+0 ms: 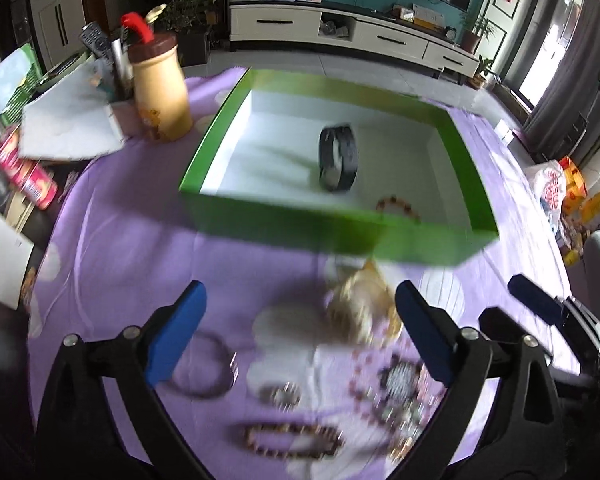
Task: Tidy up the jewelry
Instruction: 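Withdraw both tools from the green box back over the jewelry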
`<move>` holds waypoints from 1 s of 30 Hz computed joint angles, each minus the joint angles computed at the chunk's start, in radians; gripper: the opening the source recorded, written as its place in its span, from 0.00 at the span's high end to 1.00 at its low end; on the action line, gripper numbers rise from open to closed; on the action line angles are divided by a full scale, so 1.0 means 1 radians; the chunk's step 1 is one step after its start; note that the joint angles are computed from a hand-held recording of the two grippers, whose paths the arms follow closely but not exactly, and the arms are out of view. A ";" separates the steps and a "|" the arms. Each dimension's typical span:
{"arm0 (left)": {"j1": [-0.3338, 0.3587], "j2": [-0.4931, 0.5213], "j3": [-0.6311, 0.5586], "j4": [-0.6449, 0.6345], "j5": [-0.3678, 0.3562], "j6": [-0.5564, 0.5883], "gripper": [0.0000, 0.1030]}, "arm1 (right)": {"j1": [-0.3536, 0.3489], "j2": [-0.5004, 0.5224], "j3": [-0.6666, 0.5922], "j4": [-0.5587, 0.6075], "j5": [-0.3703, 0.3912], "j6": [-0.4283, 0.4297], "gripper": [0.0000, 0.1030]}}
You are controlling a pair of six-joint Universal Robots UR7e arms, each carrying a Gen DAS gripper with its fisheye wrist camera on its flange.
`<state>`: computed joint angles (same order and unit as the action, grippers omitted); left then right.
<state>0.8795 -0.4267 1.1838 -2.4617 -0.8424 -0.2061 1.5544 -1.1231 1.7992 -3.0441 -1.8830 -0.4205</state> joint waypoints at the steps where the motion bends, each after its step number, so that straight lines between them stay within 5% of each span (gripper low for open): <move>1: -0.004 -0.024 0.045 -0.012 0.007 -0.006 0.04 | 0.001 -0.011 0.021 0.001 -0.002 0.005 0.38; 10: -0.026 -0.176 0.312 -0.070 0.022 -0.086 0.02 | 0.024 -0.082 0.149 0.000 -0.023 0.023 0.28; 30: -0.086 -0.302 0.501 -0.075 0.041 -0.147 0.02 | 0.060 -0.174 0.286 -0.039 -0.074 0.059 0.28</move>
